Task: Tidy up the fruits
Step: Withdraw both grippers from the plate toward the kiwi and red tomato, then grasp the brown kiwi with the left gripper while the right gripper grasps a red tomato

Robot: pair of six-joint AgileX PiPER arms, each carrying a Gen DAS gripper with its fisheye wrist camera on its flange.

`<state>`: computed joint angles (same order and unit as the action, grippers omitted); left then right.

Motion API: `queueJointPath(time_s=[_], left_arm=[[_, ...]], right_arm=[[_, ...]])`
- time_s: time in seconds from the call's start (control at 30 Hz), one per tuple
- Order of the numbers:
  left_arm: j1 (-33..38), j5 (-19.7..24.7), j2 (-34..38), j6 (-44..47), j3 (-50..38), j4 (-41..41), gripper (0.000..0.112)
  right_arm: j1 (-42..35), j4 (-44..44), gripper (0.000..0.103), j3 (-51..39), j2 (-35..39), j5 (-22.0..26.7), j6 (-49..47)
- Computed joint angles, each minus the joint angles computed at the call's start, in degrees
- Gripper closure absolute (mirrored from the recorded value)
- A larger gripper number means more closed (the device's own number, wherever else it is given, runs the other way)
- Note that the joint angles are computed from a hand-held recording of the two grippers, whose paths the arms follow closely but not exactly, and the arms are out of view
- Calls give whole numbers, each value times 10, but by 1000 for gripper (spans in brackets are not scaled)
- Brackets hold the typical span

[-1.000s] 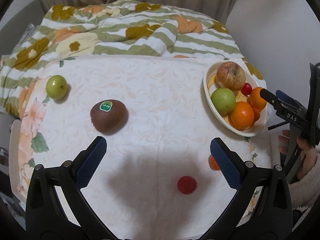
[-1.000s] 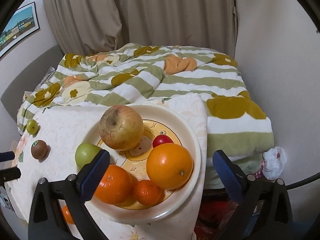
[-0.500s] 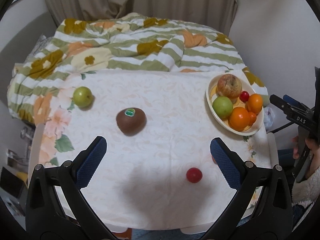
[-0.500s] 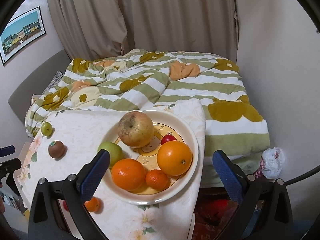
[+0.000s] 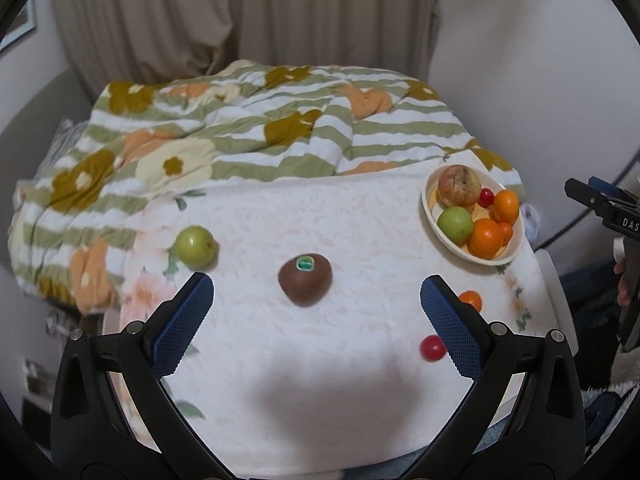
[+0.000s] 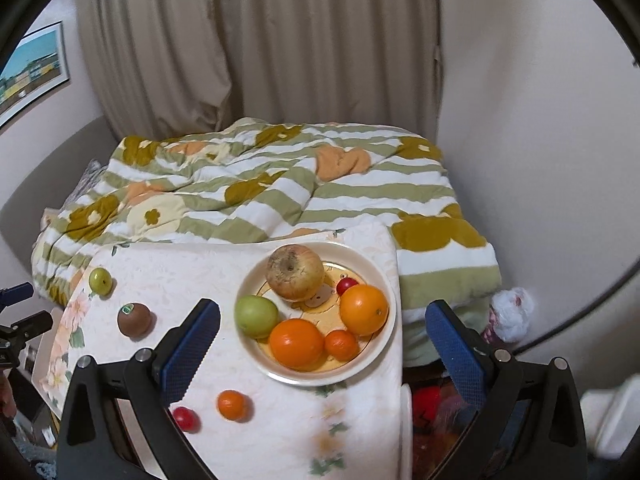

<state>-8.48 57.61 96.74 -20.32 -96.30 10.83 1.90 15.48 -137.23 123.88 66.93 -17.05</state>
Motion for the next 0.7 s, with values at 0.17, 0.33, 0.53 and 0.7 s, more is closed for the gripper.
queueJointPath(time_s=[0.17,0.33,0.53,0.7], left_arm=[[76,-7,7,176,-11,-112,9],[131,5,30,319,-34,-181,9],[191,35,82,481,-71,-276,9],[214,92,157,565,-154,-316,9]], right_arm=[[57,-84,1,120,-75,-47,117],[119,-168,1,197,-118,-68,242],[190,-242,1,253,-142,-59,381],[240,-297,1,288,-154,-50,480]])
